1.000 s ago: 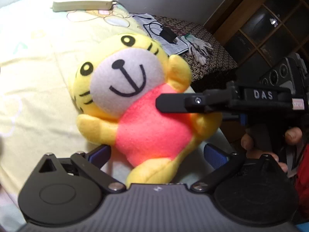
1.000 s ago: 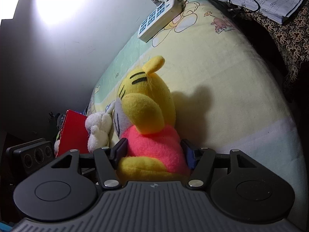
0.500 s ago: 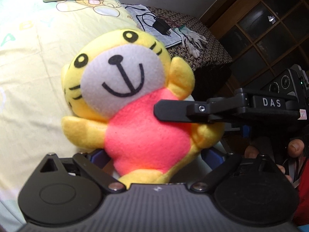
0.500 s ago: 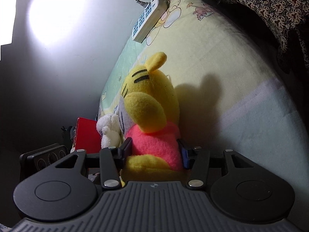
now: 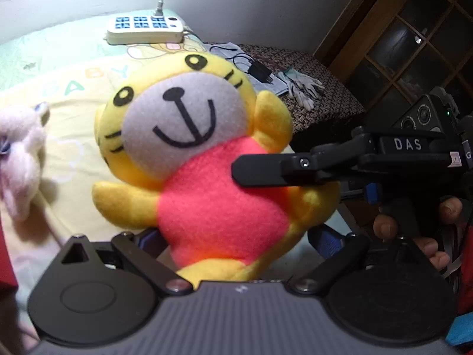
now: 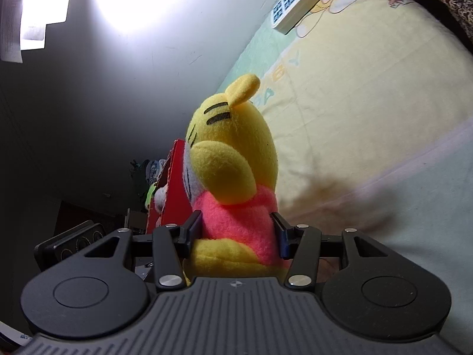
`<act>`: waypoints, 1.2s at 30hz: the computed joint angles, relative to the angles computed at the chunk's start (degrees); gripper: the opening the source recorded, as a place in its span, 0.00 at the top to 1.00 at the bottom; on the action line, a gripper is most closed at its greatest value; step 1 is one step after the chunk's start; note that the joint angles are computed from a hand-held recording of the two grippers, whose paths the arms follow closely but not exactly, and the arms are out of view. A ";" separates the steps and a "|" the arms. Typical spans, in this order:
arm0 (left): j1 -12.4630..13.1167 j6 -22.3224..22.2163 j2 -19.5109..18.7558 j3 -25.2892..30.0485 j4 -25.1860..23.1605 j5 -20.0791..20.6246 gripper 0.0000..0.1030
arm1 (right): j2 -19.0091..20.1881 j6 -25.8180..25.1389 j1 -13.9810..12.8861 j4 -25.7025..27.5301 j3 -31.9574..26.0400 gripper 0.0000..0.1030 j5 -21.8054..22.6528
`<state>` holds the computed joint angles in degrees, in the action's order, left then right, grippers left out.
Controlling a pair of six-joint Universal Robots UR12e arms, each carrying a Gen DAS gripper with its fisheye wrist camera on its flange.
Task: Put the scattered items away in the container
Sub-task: 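Lift the yellow plush with the right tool and carry it to the box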
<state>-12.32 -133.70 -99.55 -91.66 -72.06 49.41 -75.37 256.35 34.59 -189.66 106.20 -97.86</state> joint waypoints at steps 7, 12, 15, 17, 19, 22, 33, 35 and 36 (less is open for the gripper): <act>3.52 -4.34 4.39 -4.58 9.72 -0.77 0.06 | 3.93 -3.66 -0.68 -4.58 -5.03 0.50 5.86; 7.40 -5.70 5.76 -5.13 12.88 -3.69 0.06 | 7.35 -6.96 0.14 -4.71 -11.35 0.49 5.83; 9.10 -4.95 5.74 -4.77 14.38 -4.88 0.06 | 9.55 -7.40 0.72 -4.10 -15.25 0.49 5.14; 9.64 -4.97 5.49 -4.26 15.04 -5.32 0.06 | 10.94 -8.53 1.25 -3.25 -17.95 0.49 4.44; 10.90 -4.04 5.18 -3.57 14.52 -6.38 0.06 | 12.46 -9.10 1.76 -2.54 -20.71 0.49 3.49; 12.71 -2.63 4.43 -2.31 14.40 -7.82 0.06 | 15.06 -10.44 2.32 -1.60 -25.27 0.49 2.28; 17.41 0.27 -0.74 3.77 17.06 -10.16 0.06 | 26.72 -11.73 3.12 2.20 -43.93 0.48 -1.26; 17.97 0.60 -2.08 5.42 16.21 -9.57 0.06 | 28.66 -10.87 3.16 3.31 -46.78 0.48 -1.43; 18.16 0.70 -2.66 6.09 15.88 -9.20 0.06 | 29.45 -10.07 3.12 3.86 -47.92 0.48 -1.36</act>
